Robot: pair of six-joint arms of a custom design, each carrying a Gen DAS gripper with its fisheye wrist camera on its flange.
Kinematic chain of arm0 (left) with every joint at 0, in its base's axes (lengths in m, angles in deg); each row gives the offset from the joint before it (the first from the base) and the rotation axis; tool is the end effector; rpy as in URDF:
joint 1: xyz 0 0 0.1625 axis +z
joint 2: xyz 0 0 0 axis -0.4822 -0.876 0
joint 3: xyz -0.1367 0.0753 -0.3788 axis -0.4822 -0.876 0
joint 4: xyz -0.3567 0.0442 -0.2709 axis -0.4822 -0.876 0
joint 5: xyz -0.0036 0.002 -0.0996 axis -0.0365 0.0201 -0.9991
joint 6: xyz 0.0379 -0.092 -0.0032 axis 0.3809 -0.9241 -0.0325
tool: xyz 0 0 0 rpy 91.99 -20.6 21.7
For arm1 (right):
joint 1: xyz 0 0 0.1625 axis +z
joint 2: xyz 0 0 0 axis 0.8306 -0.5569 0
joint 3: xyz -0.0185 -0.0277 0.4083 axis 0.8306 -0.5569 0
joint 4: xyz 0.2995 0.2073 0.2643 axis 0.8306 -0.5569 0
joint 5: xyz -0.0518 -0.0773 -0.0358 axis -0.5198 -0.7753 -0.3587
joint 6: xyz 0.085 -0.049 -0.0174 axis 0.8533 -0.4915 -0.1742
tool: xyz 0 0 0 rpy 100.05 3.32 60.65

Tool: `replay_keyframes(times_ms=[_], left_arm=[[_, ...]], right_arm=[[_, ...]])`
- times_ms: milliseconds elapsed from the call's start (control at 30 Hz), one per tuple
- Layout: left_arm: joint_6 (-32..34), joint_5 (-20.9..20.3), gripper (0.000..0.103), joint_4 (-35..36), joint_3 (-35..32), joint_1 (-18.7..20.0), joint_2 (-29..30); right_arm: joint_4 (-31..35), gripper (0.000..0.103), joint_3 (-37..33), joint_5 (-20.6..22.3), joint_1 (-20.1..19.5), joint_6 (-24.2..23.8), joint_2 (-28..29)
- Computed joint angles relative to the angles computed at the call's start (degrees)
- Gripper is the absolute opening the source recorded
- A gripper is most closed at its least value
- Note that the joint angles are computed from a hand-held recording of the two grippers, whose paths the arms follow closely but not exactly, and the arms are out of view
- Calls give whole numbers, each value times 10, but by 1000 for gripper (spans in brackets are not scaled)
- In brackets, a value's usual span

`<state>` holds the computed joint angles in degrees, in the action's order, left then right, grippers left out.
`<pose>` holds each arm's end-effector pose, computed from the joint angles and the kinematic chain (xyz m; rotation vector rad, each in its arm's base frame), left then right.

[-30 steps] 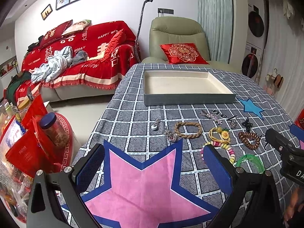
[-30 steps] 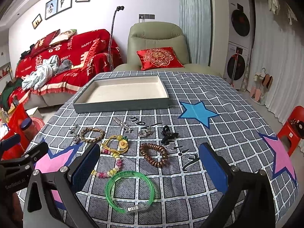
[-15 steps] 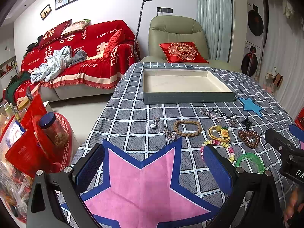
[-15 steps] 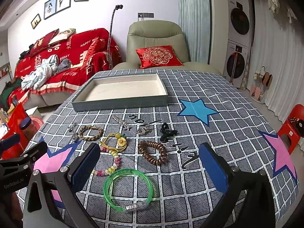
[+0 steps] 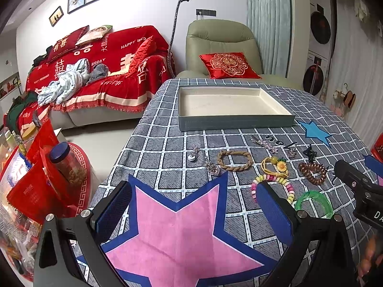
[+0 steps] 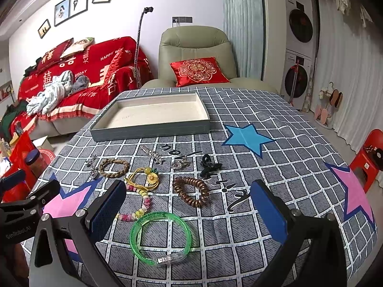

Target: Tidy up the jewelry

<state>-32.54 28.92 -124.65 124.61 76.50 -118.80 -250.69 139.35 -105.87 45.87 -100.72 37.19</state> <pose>-0.2821 -0.6443 0.1977 0.1933 2.0684 -1.1194 0.2449 -0.7236 0.2506 0.6834 -2.2360 1.0253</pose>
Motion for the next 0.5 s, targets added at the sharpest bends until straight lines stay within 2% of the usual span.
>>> replay_keyframes(times_ms=[500], left_arm=[[-18, -7, 103, 17, 2, 3, -4]], right_arm=[[-1, 103, 0, -2, -1, 0, 0]])
